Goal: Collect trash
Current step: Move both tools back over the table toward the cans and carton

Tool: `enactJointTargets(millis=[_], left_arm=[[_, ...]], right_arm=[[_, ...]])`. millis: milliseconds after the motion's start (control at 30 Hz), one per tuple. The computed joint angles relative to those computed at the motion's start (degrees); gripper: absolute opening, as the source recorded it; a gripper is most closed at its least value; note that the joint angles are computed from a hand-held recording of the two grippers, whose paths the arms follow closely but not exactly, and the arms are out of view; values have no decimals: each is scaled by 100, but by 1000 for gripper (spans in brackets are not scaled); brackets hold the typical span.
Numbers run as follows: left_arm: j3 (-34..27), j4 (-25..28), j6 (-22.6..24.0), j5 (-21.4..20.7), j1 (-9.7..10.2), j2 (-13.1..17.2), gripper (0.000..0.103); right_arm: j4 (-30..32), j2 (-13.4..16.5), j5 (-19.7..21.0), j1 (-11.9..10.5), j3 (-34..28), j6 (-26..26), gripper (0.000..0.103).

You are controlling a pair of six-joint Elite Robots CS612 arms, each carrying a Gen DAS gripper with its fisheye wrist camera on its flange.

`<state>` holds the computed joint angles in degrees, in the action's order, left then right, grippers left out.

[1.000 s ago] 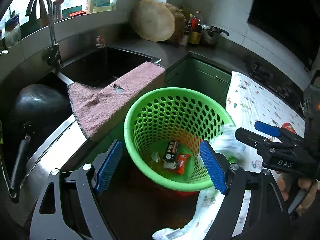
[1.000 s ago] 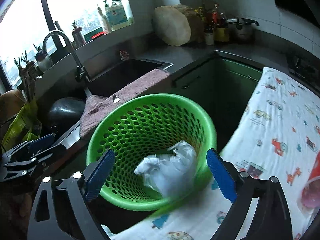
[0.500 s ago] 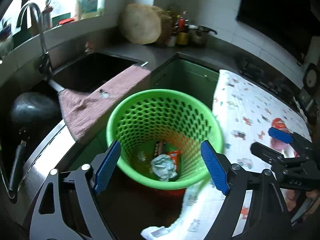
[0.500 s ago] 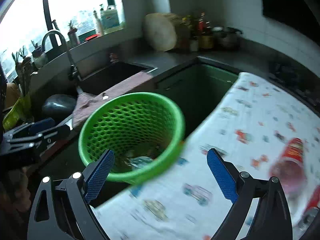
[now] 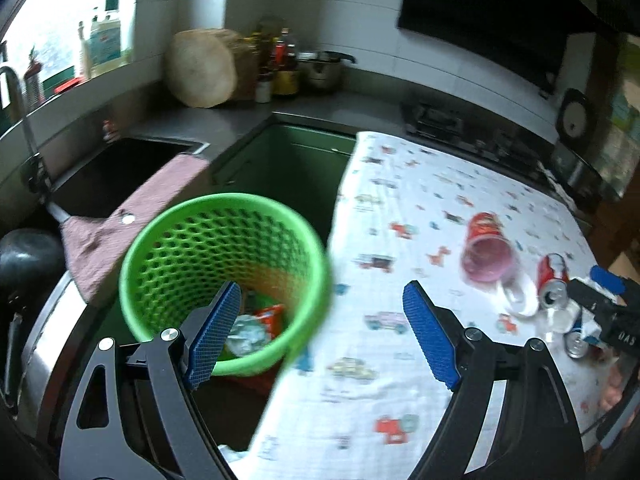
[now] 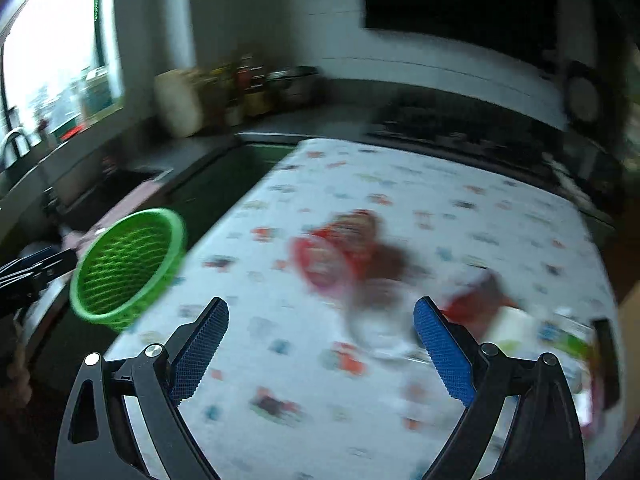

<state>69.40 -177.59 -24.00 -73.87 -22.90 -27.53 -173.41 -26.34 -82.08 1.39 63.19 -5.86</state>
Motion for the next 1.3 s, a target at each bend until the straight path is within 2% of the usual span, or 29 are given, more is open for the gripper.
enactJointTargets(millis=[100,267,467,767,933,1067,1300], left_arm=[[-160,113,127,-125,-77,49,82],[-416,278,264,-228,-192,127,84],[-854,629,376,-322,-294,307,84],[-1600,1265,355,-397,-371,629,84],[-2001,1512,423,-420,-410,807,84],[-2420,1744,599,-490,-448,1002,84],[-3208,2167,894,-1174,-480,1388,84]], right_arm=[[-206,-105,-452,-110,216,232,91],[-265,-206,-978,-266,420,560,91],[183,-195,-1407,-373,338,823,91],[1041,-58,-1222,-415,-14,1065,90],[1340,-30,-1079,-457,-98,1131,73],[1324,-49,-1001,-481,-57,1039,72],[1157,-148,-754,-544,144,832,70]])
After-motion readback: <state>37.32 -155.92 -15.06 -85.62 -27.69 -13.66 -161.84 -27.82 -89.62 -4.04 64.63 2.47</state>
